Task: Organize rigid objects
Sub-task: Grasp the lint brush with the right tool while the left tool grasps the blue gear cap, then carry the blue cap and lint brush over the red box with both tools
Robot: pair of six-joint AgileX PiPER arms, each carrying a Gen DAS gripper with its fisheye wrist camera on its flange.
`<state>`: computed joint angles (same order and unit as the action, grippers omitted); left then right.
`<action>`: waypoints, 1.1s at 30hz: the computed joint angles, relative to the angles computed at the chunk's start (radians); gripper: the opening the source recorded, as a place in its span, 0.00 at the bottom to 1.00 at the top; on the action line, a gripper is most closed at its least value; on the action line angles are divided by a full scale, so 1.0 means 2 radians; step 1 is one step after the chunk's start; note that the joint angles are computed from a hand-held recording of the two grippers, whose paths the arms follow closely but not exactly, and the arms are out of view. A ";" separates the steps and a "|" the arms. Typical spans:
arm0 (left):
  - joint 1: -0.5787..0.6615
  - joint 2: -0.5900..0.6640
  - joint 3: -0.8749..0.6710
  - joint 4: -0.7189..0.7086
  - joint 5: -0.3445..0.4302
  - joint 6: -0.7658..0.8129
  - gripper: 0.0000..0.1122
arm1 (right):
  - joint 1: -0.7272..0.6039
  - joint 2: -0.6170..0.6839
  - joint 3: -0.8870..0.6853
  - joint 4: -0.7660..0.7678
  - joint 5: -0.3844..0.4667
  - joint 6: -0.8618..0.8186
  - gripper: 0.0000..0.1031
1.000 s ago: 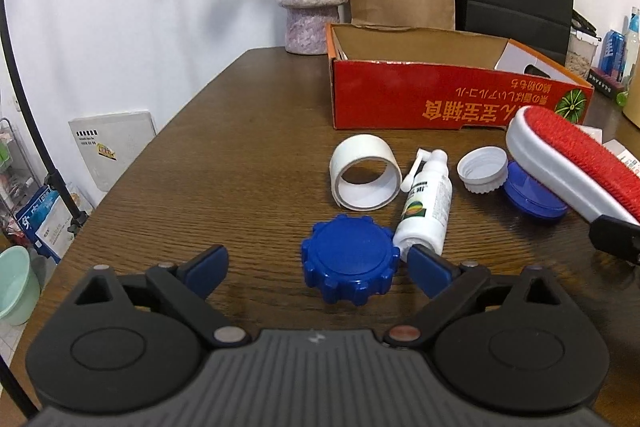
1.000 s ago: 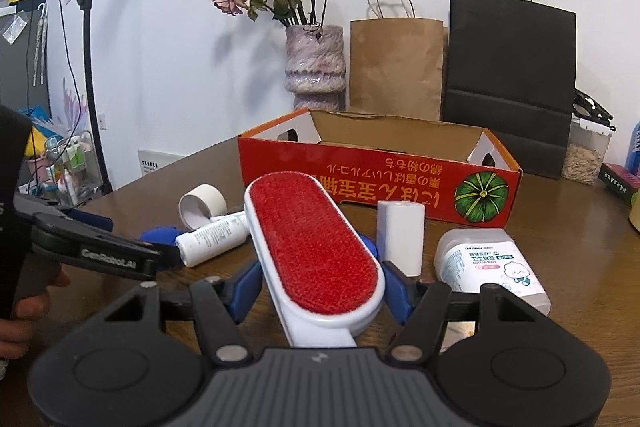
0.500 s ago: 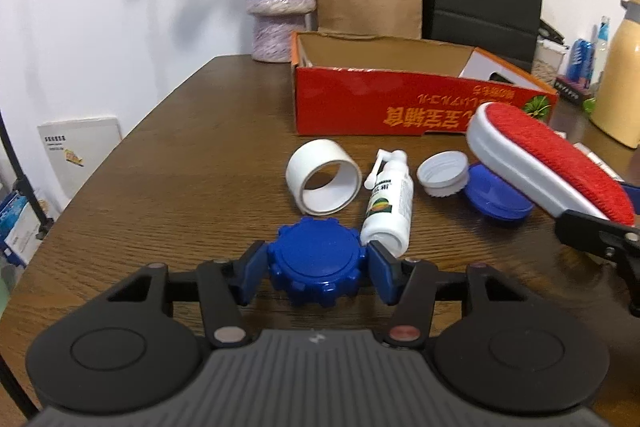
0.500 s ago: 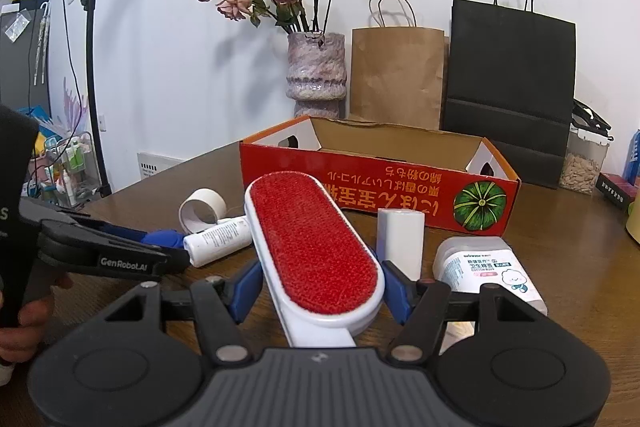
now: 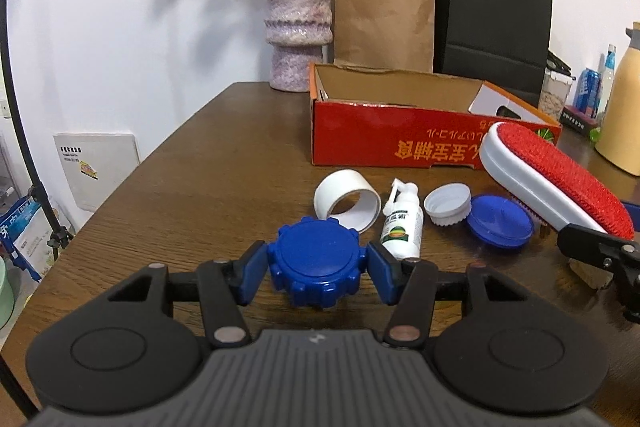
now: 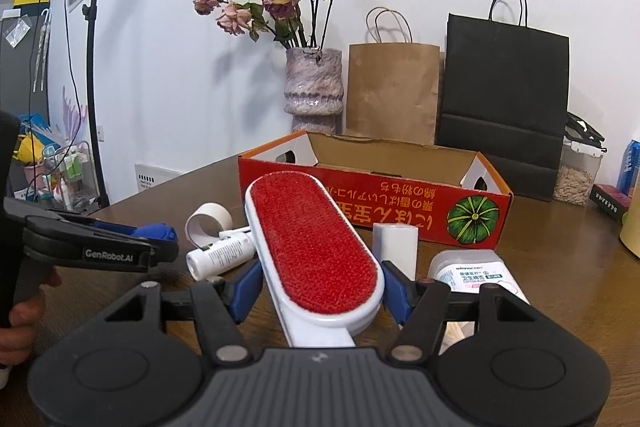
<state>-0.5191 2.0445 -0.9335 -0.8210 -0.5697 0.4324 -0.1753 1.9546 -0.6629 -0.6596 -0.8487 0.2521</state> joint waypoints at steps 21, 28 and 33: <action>-0.041 -0.028 -0.040 -0.072 -0.007 0.075 0.50 | -0.016 -0.031 -0.025 -0.020 0.013 0.038 0.61; -0.046 -0.011 -0.092 -0.125 0.001 0.137 0.50 | -0.020 -0.035 -0.054 -0.029 0.027 0.057 0.61; -0.046 0.004 -0.131 -0.150 0.009 0.172 0.50 | -0.020 -0.027 -0.079 -0.038 0.040 0.074 0.61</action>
<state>-0.6117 2.0529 -1.1953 -1.1211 -0.5508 0.7771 -0.2145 1.9002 -0.8210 -0.7360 -0.7691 0.4008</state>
